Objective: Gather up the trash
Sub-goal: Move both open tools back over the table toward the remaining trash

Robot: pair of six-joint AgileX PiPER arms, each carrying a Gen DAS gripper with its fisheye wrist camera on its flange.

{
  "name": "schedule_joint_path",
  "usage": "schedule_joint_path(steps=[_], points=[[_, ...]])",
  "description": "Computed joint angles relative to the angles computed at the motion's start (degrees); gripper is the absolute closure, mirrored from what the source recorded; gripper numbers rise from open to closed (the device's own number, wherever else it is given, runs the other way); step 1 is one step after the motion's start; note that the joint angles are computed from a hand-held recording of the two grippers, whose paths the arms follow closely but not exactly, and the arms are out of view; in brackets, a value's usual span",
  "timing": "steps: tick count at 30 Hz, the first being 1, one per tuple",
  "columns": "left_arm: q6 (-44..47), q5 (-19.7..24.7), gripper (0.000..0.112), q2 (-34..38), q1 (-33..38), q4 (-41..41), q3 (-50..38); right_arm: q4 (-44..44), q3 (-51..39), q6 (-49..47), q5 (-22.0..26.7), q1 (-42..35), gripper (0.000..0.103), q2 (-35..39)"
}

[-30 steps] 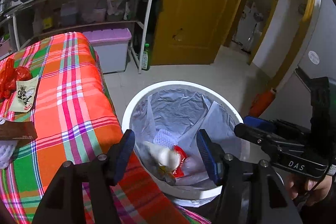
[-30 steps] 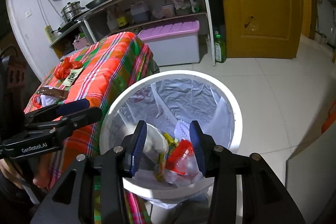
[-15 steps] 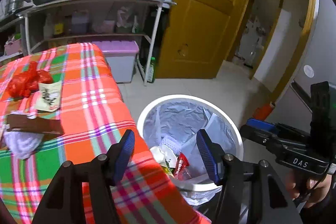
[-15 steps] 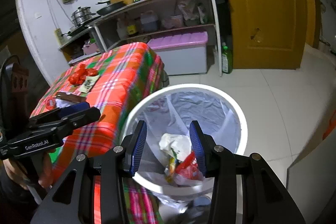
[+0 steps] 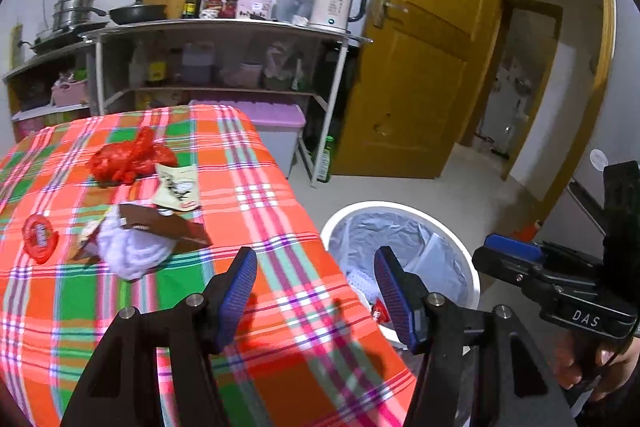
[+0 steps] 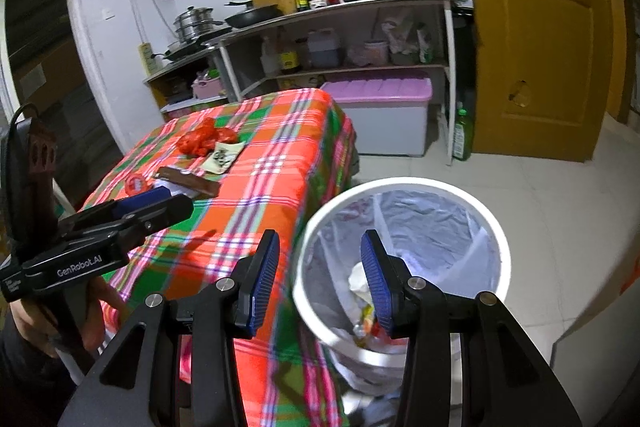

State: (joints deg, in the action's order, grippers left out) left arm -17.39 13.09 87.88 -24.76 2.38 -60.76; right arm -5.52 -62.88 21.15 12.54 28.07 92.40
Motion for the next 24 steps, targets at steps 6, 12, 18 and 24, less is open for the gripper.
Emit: schedule_joint_path(steps=[6,12,18,24], points=[[0.11,-1.16,0.052,-4.14,1.99,-0.39,4.62,1.28,-0.53,-1.73,0.31,1.98,0.059,0.22],[1.15,-1.72,0.052,-7.51,4.35,-1.34,8.76,1.99,-1.88,-2.60,0.49,4.16,0.059,1.38],[2.92,-2.53,0.052,-10.49,6.66,-2.33,12.24,3.88,-2.87,-4.74,0.72,5.86,0.059,2.44],[3.90,-3.05,0.052,-12.10,9.05,-2.68,14.53,6.29,-4.79,-7.50,1.15,6.87,0.059,4.15]])
